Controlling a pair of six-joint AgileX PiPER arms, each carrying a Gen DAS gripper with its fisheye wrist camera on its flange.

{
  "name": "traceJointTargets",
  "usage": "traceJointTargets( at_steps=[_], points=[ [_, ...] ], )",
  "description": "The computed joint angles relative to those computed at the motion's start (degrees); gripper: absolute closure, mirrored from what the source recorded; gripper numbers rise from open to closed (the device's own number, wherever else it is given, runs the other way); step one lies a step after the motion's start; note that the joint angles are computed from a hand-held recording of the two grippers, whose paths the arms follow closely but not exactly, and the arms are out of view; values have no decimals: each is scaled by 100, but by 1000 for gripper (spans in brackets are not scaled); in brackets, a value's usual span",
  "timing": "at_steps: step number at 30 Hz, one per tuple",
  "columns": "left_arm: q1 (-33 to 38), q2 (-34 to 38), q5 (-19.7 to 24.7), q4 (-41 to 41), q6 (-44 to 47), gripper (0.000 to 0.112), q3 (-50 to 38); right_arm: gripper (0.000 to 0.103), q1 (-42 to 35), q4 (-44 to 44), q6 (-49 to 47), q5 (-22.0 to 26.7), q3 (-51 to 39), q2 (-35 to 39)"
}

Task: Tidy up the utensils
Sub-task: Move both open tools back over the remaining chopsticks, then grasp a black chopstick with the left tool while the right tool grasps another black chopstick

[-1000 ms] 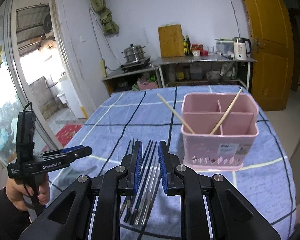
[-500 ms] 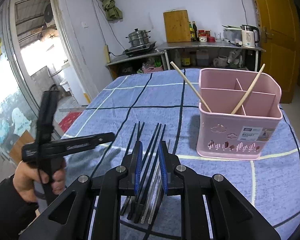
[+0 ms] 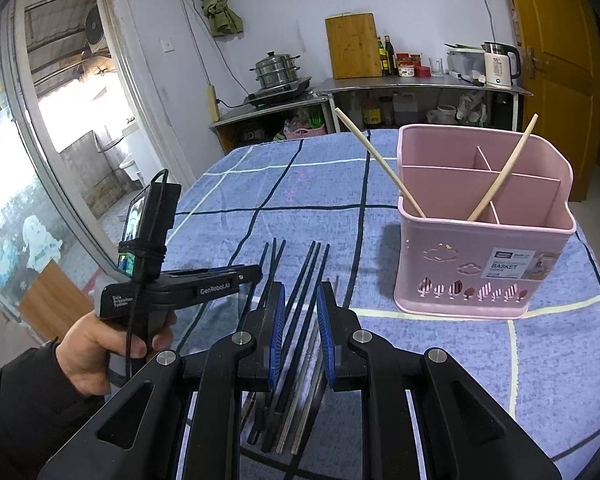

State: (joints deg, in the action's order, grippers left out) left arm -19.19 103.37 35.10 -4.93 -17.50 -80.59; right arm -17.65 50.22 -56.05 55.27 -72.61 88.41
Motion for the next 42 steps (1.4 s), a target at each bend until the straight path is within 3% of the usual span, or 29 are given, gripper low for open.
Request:
traceJointTargets(
  at_steps=[4, 19, 27, 34, 42],
  points=[
    [-98, 3, 80, 302, -87, 104, -36, 86, 75, -13, 7, -38, 33, -6],
    [655, -783, 59, 99, 577, 104, 936, 86, 832, -363, 262, -384, 10, 192],
    [1069, -983, -2, -589, 1010, 104, 1192, 86, 1679, -1171, 939, -728, -846, 1079],
    [1185, -896, -34, -921, 964, 104, 1182, 86, 2122, -1948, 1612, -682, -1761, 1944],
    [1271, -1008, 179, -1237, 1004, 100, 1267, 86, 2227, -2421, 1931, -544, -1916, 2154]
  ],
)
